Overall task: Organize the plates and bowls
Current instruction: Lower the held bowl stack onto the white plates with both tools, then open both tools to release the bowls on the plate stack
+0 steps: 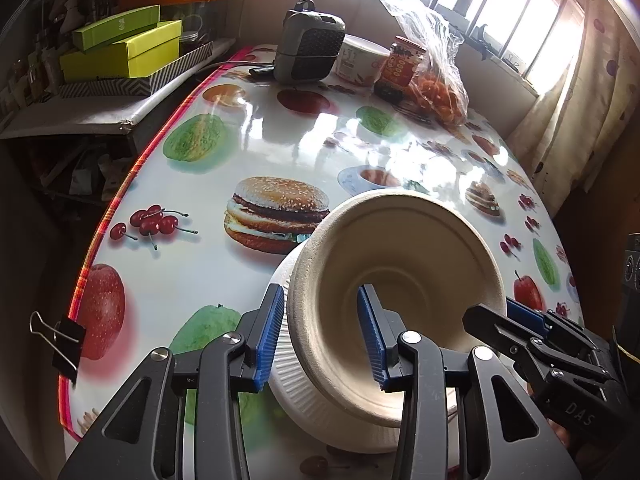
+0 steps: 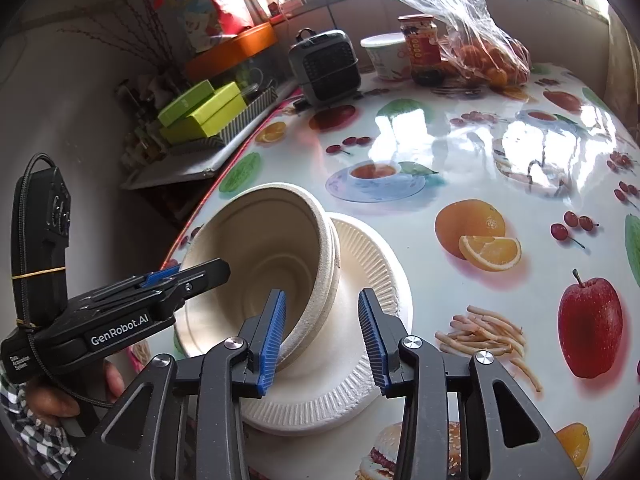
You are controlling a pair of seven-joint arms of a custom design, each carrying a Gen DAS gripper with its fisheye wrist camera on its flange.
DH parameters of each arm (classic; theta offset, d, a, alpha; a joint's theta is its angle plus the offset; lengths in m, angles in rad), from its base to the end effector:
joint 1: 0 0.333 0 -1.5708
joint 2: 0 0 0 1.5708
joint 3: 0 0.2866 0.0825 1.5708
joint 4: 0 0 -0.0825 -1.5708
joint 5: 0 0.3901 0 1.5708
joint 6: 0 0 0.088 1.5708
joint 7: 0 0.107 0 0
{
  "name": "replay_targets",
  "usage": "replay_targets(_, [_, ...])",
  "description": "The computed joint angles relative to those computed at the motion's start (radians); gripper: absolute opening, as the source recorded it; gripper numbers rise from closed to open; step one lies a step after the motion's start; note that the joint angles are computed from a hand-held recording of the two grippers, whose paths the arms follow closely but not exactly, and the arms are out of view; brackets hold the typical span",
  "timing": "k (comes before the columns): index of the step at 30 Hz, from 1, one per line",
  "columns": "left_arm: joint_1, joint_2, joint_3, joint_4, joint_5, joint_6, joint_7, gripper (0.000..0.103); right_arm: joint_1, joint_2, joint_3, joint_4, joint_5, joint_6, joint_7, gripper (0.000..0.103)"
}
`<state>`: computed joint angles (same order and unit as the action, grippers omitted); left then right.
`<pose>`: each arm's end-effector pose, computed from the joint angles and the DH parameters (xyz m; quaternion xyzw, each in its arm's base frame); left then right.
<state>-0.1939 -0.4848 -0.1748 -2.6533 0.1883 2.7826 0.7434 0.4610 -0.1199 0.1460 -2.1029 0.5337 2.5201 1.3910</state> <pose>0.4098 -0.1666 0.4325 -0.7644 0.5654 -0.2701 0.1522 0.4680 0.3221 0.4980 -0.7984 0.5079 0.0263 0.3224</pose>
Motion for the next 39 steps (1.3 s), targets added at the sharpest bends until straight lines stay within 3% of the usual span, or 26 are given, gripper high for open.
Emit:
replay_targets(3, [-0.001,-0.003,0.000,-0.003,0.000,0.006,0.000,0.049,0.000,-0.001,0.000,-0.001,0.001,0.000,0.000,0.040])
replay_targets(9, [0.001,-0.011,-0.005,-0.008,0.007,0.010,-0.008,0.049,0.001,-0.007,0.001,-0.008,-0.004,0.009,0.011,0.045])
replay_targets(13, [0.002,-0.016,-0.010,-0.011,0.013,0.015,-0.015,0.054,0.003,-0.009,0.000,-0.009,-0.003,0.011,0.010,0.048])
replay_targets(26, [0.017,-0.056,-0.030,-0.027,0.052,0.016,-0.048,0.055,0.011,-0.033,0.004,-0.034,-0.010,0.037,0.026,0.053])
replay_targets(32, [0.035,-0.100,-0.053,-0.048,0.092,0.025,-0.088,0.062,0.018,-0.056,0.006,-0.059,-0.015,0.064,0.025,0.057])
replay_targets(39, [0.029,-0.144,-0.059,-0.068,0.114,0.016,-0.110,0.062,0.029,-0.094,0.005,-0.095,-0.005,0.090,0.022,0.057])
